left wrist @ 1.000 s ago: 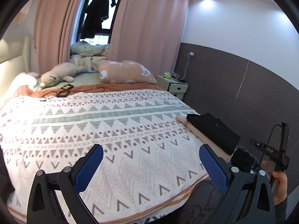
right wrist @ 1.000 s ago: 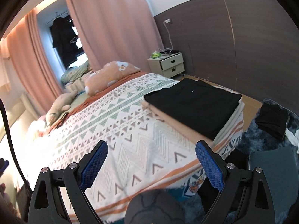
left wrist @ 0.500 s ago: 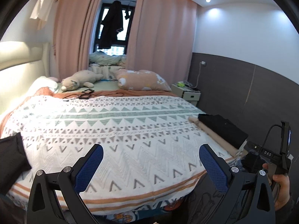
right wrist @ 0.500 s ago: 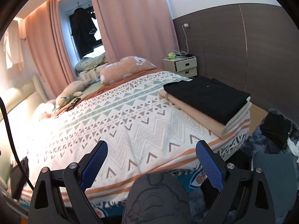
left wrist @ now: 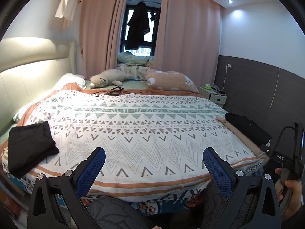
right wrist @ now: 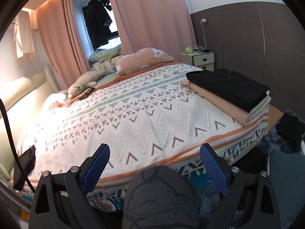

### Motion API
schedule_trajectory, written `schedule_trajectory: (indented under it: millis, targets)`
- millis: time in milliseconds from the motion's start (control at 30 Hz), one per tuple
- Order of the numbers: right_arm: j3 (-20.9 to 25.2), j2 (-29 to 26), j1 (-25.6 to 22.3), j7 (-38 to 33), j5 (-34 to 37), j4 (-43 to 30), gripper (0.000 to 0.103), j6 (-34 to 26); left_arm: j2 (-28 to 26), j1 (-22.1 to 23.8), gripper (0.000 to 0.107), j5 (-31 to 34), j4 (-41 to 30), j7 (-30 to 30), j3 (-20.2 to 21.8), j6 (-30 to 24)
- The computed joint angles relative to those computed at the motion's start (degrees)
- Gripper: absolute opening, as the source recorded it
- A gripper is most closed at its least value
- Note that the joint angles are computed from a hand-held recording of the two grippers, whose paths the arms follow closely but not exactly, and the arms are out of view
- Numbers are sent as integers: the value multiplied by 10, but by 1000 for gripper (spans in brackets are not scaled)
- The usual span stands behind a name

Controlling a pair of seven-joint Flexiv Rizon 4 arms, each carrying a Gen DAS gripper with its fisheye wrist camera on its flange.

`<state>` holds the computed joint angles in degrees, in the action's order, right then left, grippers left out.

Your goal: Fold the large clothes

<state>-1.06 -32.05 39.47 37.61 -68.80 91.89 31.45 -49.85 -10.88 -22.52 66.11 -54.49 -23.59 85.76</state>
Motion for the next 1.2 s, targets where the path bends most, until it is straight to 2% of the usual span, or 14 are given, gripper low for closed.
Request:
schedule_trajectory:
  millis: [600, 1200]
  targets:
    - [-2, -6, -3, 2, 2, -6, 95, 17, 12, 28, 102, 20, 43, 6, -41, 44]
    - [-7, -13, 0, 0, 12, -12, 96, 20, 10, 29, 102, 17, 41, -4, -37, 29]
